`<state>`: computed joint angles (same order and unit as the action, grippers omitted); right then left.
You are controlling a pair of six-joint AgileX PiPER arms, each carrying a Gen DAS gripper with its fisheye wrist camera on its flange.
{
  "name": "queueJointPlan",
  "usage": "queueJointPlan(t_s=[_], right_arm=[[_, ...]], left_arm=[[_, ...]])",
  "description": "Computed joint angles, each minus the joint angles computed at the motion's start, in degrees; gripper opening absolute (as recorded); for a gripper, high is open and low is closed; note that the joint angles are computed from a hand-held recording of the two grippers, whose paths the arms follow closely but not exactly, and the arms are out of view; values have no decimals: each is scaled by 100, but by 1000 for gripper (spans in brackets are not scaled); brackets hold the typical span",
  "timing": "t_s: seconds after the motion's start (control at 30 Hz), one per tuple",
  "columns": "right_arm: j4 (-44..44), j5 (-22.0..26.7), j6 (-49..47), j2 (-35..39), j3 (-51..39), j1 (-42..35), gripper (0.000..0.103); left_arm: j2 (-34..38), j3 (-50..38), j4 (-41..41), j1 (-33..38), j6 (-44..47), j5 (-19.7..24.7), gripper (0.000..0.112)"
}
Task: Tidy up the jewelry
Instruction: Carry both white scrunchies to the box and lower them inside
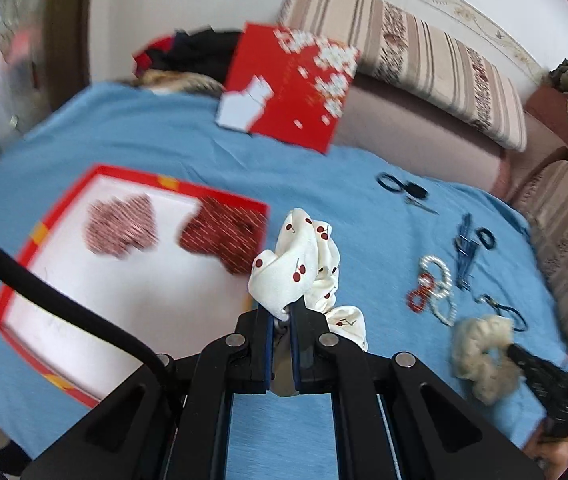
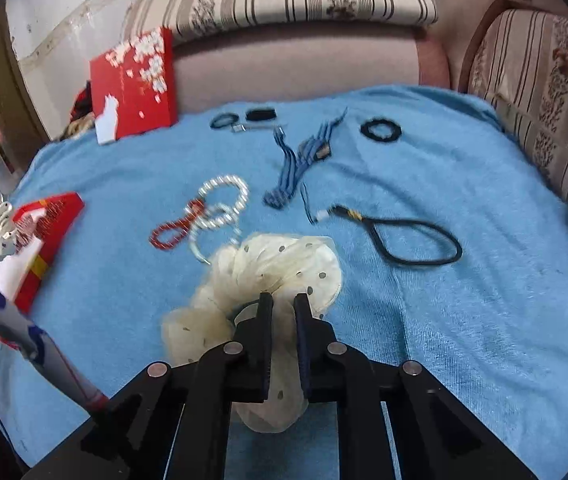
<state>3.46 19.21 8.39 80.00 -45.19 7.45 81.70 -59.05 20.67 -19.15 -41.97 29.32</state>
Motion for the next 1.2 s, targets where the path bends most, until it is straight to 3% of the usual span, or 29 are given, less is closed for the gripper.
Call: queueJointPlan(t_s=[0.13, 0.33, 0.63, 0.87, 1.0, 1.2], right_arm=[[531, 311, -186, -316, -262, 325, 12], [25, 623, 548, -5, -1211, 1443, 11], [194, 919, 848, 1420, -3092, 2621, 12], [1426, 1395, 261, 2927, -4866, 2916, 12], [1788, 1653, 209, 3711, -5726, 3038, 12], [1057, 2163, 680, 4545, -6732, 3241, 12]], left_arm=[[-163, 23, 459, 141, -344, 110, 6], [-309, 118, -321, 840, 439, 73, 6], [-245, 198, -2254, 2510, 2494, -103, 6], [538, -259, -3893, 3811, 3946, 203, 6], [992, -631, -3900, 3861, 3961, 360, 6], [1523, -1010, -3555, 3741, 3714, 550, 7]])
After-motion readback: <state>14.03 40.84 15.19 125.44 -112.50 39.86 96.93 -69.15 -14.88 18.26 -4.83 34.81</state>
